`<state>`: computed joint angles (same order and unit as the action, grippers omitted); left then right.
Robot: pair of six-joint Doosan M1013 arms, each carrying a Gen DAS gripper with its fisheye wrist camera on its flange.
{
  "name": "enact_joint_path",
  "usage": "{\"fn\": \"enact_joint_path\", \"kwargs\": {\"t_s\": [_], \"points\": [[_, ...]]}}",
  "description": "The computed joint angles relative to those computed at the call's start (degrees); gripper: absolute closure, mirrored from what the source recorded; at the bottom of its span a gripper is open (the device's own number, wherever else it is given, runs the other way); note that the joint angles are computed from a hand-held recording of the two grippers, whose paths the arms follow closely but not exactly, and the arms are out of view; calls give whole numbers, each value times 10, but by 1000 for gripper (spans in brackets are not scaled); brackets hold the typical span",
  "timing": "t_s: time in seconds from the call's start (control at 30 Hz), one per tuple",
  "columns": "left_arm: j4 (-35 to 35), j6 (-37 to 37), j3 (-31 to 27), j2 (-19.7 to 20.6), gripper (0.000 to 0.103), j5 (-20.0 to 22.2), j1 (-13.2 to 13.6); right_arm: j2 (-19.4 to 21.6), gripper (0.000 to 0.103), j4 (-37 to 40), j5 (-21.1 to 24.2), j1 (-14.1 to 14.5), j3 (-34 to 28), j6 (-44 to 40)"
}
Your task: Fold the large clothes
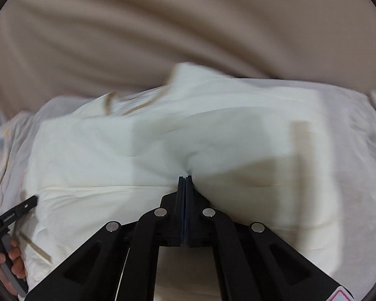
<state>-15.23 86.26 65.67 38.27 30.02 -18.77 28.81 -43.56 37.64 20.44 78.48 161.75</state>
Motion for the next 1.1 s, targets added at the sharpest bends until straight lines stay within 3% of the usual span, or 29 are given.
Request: {"fn": "enact_joint_path", "kwargs": {"t_s": [0.1, 0.27, 0.37, 0.43, 0.47, 0.6, 0.7, 0.87, 0.97, 1.03, 1.1], "points": [[12, -5, 3, -2, 48, -2, -2, -28, 103, -5, 5, -9, 35, 33], [38, -24, 0, 0, 47, 0, -5, -52, 98, -45, -15, 3, 50, 81], [50, -32, 1, 0, 46, -2, -6, -33, 98, -19, 22, 3, 24, 31], [48, -29, 3, -1, 45, -4, -6, 1, 103, 46, 58, -7, -15, -23], [45, -26, 3, -1, 43, -5, -6, 8, 103, 69, 48, -13, -18, -33], [53, -33, 6, -2, 43, -8, -8, 6, 103, 53, 59, -8, -25, 1], [53, -34, 6, -2, 43, -8, -8, 0, 101, -2, 52, 4, -15, 23], [62, -36, 3, 0, 41, -3, -8, 16, 102, -5, 73, 4, -20, 1], [0, 14, 6, -4, 40, 1, 2, -8, 97, 11, 61, 7, -2, 14], [-14, 33, 18, -15, 34, 6, 9, -39, 95, -6, 44, 18, 34, 27], [11, 22, 40, -32, 21, -3, 12, -68, 78, -28, 43, 30, 71, 42]]}}
